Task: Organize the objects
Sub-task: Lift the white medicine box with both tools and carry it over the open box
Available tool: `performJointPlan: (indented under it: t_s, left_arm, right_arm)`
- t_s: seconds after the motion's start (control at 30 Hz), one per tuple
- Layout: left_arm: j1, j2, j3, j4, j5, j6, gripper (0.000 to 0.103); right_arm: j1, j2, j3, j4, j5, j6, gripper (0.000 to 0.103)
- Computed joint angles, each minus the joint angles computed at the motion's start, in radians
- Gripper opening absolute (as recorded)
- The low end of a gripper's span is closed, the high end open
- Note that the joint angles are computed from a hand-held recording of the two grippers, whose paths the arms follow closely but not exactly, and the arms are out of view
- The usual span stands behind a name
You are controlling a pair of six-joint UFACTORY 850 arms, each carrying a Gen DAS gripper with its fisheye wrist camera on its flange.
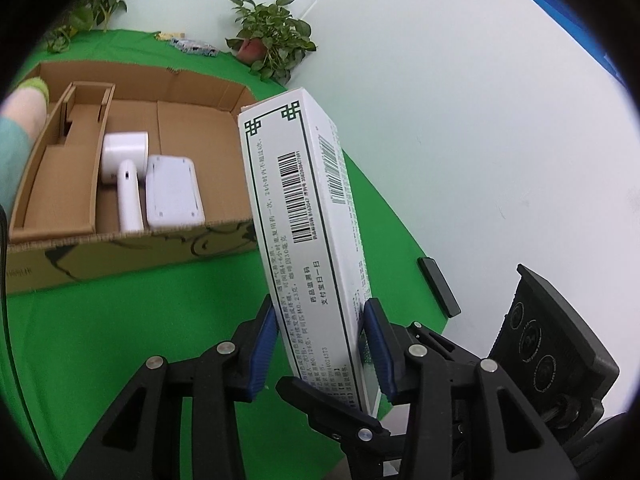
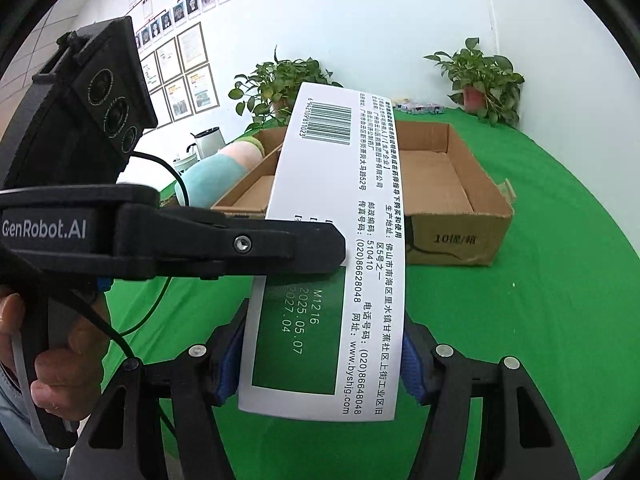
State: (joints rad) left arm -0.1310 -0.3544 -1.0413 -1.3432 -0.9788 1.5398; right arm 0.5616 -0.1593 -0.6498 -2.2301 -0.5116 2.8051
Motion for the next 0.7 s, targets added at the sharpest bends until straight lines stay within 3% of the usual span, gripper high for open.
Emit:
performJointPlan:
  t_s: [0.33, 0.5, 0.7]
  left_arm:
    - [-0.078, -0.085, -0.245, 0.039, 0.056, -0.11, 0.041]
    - [-0.099, -0.136, -0.341, 0.108, 0.064, -0.199, 0.041]
    - [-0.122, -0.298, -0.544, 0.193, 0.04, -0.36, 0.041]
  right_arm:
    - [-0.144, -0.006, -0.125, -0.088, 0.064, -0.058, 0.061]
    - [-0.222, -0.033, -0.192, -0.174, 0.144, -0.006, 0.061]
    - [-0.341, -0.139, -0.326, -0.443, 0.308, 0.214, 0.061]
